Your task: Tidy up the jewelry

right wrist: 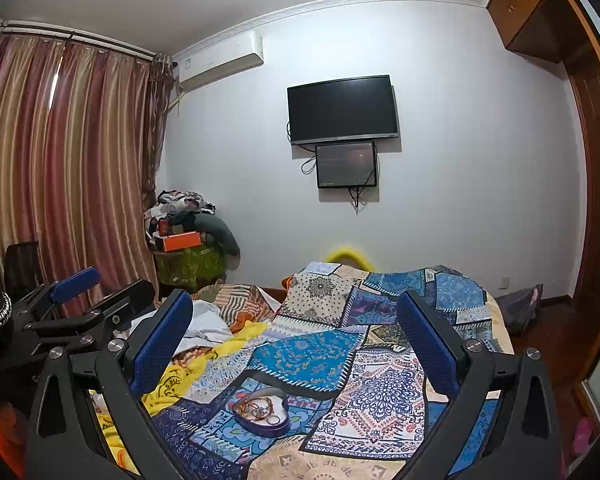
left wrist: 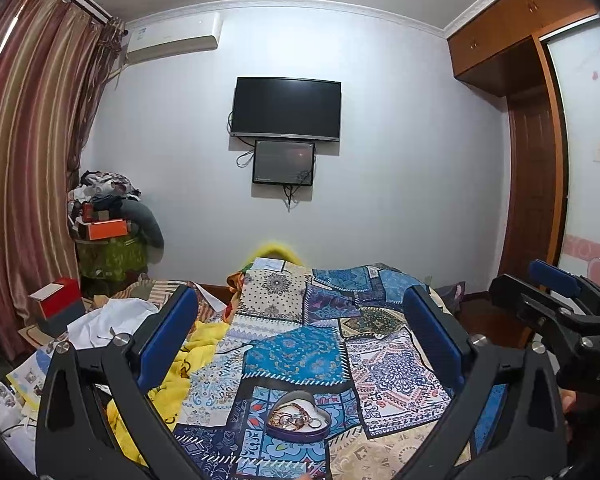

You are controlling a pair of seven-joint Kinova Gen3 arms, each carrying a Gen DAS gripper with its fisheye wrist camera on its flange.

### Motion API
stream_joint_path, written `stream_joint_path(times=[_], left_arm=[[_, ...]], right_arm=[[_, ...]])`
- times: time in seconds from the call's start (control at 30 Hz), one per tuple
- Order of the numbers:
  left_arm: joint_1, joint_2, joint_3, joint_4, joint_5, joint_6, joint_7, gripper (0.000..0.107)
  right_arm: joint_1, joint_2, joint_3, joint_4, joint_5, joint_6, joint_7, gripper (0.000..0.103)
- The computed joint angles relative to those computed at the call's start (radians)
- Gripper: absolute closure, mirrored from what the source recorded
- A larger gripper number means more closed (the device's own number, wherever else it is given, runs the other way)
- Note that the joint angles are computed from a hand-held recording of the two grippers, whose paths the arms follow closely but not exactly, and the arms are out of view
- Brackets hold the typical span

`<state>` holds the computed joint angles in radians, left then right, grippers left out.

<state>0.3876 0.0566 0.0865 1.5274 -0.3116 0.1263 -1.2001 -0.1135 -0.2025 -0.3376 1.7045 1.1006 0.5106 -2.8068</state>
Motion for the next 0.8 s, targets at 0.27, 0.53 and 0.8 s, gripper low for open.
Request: stream_joint_path(times=[0.27, 0.53, 0.8], left_arm=[[-0.015, -0.001, 0.017, -0.005, 0.036, 0.008, -0.037, 0.005], [0.022, 0.003, -0.017, -0.01, -0.038, 0.014, 0.03, 0.005], [-0.026, 0.004, 0.033, -0.012, 0.038, 0.017, -0.05, 0.005]], right_arm=[[-0.001, 0.0, 0.002, 0.003, 0.008, 0.0, -0.014, 0.002], [-0.004, 0.003, 0.005, 0.004, 0.004, -0.001, -0.012, 0.002], [-0.006, 0.003, 0.01, 0.003, -0.007, 0.001, -0.006, 0.002]])
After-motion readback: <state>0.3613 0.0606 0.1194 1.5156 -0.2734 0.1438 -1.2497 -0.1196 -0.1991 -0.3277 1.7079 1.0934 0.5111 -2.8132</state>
